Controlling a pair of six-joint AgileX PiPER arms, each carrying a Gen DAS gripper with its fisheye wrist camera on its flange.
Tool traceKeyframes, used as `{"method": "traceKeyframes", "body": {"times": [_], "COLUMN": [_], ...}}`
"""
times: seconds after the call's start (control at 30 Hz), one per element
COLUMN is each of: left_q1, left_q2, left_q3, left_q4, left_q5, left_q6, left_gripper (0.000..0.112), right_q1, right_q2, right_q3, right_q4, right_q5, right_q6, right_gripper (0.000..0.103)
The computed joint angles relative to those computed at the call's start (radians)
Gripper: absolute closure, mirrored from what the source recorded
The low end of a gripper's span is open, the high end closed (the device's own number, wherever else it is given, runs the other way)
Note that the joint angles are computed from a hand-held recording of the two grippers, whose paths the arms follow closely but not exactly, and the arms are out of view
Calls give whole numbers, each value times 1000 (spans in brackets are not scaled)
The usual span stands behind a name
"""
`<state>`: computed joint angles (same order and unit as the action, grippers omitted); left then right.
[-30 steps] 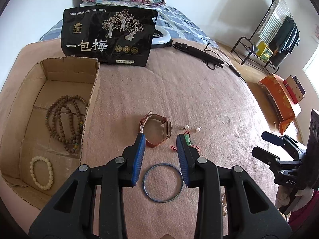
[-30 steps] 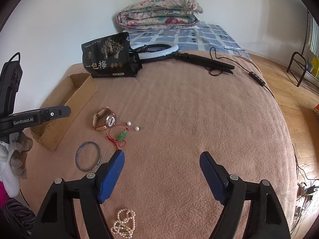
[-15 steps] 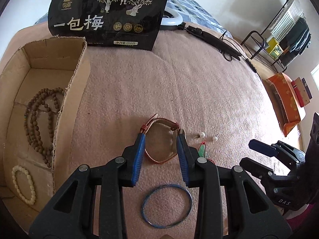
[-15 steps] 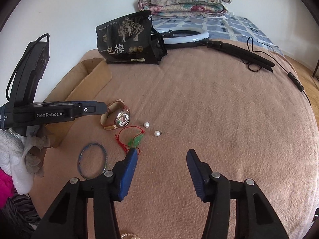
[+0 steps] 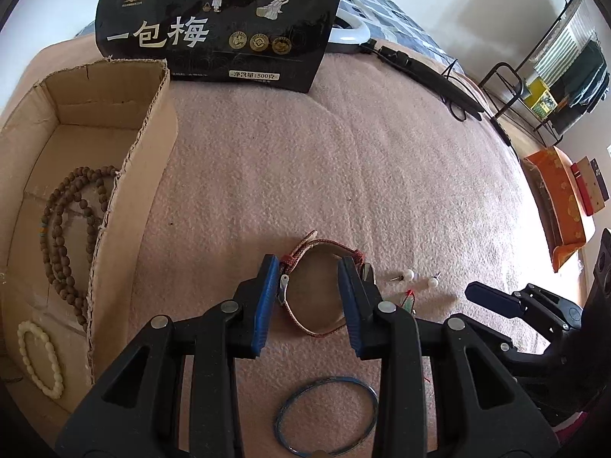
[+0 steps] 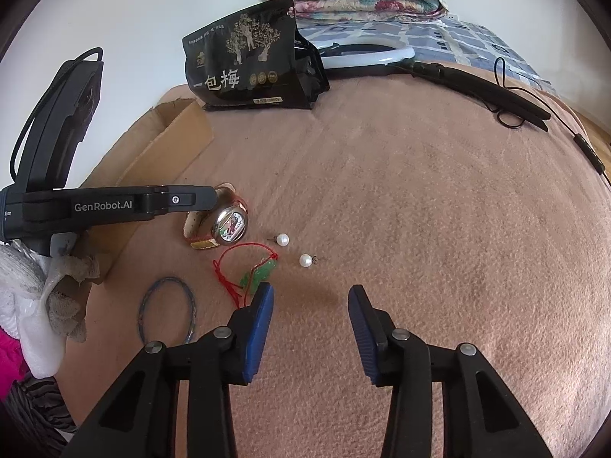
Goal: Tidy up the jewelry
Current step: 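Close left tool on the wristwatch strap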
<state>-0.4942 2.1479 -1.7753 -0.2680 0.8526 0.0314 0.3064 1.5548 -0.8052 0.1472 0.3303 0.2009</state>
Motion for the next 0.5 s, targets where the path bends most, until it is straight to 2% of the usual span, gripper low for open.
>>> {"method": "traceKeyframes", "body": {"times": [0.17, 0.5], "left_q1": [-15, -30], "left_q2": [6, 46], "left_q3": [-10, -29], "left_q4": [31, 79], "left_q5": [-11, -8], "left_q6": [4, 21], "left_gripper": [80, 80], "right_q1": [28, 63], "right_q2": [41, 103], "right_q3": [-41, -83], "right_q4": [-155, -338], "right_q5": [7, -3], "right_q6": [133, 279], "right_gripper": [67, 69]}}
